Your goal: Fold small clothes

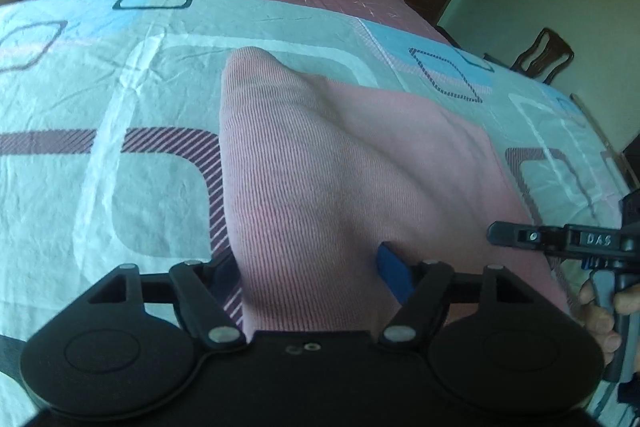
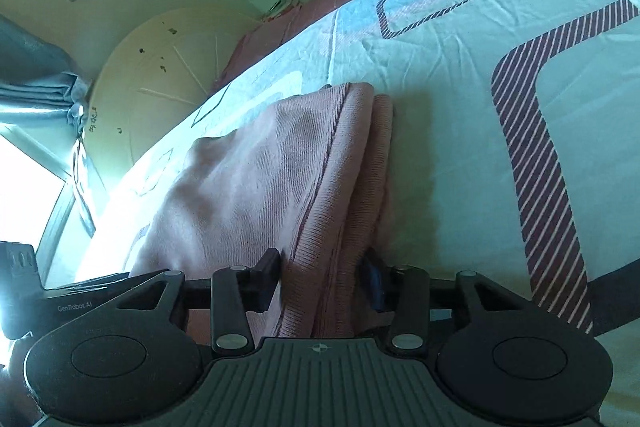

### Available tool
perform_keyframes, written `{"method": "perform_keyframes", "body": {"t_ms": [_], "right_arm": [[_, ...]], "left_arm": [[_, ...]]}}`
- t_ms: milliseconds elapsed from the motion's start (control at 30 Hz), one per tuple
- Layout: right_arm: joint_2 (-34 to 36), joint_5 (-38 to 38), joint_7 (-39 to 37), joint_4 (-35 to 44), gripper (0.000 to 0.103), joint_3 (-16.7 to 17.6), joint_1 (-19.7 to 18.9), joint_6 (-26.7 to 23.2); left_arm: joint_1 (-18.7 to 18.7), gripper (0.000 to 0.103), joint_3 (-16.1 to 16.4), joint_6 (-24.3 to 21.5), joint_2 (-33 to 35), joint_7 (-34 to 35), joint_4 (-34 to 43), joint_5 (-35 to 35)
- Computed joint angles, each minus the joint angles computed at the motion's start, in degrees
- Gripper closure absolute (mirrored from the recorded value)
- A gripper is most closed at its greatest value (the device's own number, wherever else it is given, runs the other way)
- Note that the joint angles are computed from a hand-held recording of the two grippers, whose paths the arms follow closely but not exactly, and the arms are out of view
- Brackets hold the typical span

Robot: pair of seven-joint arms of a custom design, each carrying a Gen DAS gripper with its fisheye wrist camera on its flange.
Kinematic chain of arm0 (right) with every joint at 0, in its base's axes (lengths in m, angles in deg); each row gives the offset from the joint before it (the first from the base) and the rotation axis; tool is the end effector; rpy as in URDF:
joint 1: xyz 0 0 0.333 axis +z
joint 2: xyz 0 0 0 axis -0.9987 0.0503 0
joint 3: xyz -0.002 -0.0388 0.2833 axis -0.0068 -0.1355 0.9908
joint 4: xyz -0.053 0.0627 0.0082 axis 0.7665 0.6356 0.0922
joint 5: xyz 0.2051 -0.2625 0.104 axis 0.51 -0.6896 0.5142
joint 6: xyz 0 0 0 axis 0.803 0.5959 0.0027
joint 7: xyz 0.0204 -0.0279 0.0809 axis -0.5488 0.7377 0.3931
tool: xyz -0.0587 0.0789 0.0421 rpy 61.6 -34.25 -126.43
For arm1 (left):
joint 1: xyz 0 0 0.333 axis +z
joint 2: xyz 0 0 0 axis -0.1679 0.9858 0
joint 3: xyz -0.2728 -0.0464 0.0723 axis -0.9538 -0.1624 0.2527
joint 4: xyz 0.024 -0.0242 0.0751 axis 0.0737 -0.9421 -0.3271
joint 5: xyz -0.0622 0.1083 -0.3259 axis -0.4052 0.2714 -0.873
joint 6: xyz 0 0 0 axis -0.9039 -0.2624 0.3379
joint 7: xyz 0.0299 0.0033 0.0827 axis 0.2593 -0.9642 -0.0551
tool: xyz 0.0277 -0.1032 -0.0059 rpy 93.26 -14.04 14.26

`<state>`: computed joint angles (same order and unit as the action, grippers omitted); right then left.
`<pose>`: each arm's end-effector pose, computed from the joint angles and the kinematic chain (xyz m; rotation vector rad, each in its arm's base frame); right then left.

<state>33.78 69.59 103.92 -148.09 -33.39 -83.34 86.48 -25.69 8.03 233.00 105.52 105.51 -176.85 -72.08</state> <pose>0.6372 0.1350 0.3828 -1.6318 1.5068 0.2830 0.6039 -0.3037 0.3923 -2.0655 1.8990 -0.9412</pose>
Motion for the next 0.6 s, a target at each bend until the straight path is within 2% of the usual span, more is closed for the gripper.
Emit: {"method": "perform_keyframes", "body": {"t_ms": [67, 133, 167, 233, 400, 600], "right_arm": [[0.3, -4.1, 0.5, 1.3, 0.060, -0.6, 1.4, 0.0], [-0.1, -8.6, 0.8, 1.2, 0.069, -1.1, 3.4, 2.1], [-0.4, -9.6, 0.7, 1.0, 0.077, -1.0, 3.8, 2.8], [-1.4, -12.0, 0.7, -0.4, 0.081, -0.9, 5.2, 5.9], [-5.0, -13.4, 2.0, -4.8, 0.083, -0.2, 7.0, 13.0], [-9.4, -18.7, 4.5, -7.6, 0.083, -0.5, 10.1, 16.5]], "left_arm": [[0.1, 0.045, -0.2, 0.6, 0.7, -0.2, 0.6, -0.6], [-1.1, 0.057, 0.9, 0.6, 1.0, -0.5, 1.3, 1.0], [-1.6, 0.060, 1.4, 0.3, 0.9, -0.8, 1.5, 1.7], [-2.6, 0.069, 2.5, -0.3, 0.6, -1.2, 2.0, 3.5], [-4.5, 0.073, 3.9, -0.4, -2.0, -1.6, 0.6, 9.0], [-2.8, 0.074, 2.9, 3.4, -7.7, 0.1, -6.0, 11.1]]}}
